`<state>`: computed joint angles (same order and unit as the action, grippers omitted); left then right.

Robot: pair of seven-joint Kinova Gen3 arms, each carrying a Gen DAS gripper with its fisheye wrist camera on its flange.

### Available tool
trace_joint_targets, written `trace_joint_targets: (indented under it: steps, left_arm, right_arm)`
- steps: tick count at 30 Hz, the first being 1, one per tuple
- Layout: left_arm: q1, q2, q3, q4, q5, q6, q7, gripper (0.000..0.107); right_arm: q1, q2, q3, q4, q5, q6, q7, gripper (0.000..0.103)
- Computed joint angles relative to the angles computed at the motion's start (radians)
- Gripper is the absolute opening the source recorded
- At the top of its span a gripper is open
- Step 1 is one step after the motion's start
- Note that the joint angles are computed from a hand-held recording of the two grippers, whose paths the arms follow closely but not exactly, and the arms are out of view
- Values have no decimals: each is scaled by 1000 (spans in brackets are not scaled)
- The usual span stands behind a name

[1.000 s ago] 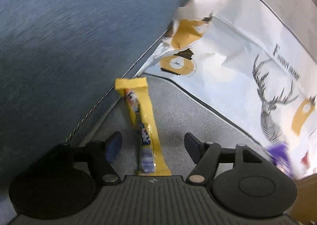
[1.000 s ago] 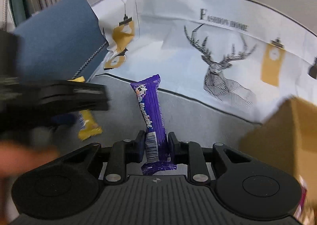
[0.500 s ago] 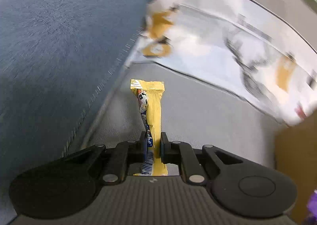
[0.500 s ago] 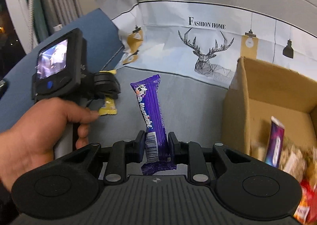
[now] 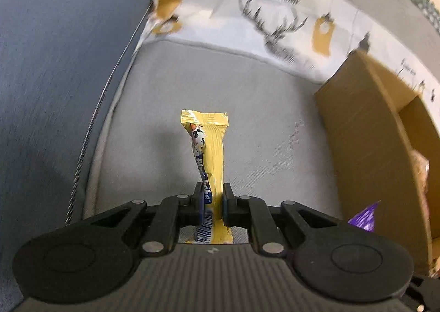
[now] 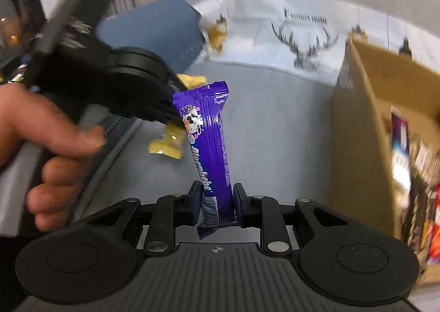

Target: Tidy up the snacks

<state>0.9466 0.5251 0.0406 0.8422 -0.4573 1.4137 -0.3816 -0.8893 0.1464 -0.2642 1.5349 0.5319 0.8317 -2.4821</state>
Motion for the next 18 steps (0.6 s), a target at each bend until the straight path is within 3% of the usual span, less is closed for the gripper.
trace_joint_targets:
  steps: [4, 8, 11, 14, 18]
  left_arm:
    - [-60, -32, 28, 58, 82, -30, -7, 13]
    - [-93, -41, 74, 74, 141, -56, -87, 13]
    - [-70, 10, 77, -12, 140, 15, -192, 13]
    - [-49, 54, 59, -84, 144, 78, -258, 14]
    - [-50, 54, 35, -77, 166, 79, -258, 16]
  right_arm:
    - [-31, 23, 0, -12, 30, 58, -36, 25]
    - [-24, 40, 2, -26, -33, 91, -21, 25]
    - [-42, 58, 24, -41, -59, 134, -19, 25]
    - [-10, 51, 5, -26, -95, 98, 0, 25]
    - [-19, 42, 14, 25, -74, 33, -16, 28]
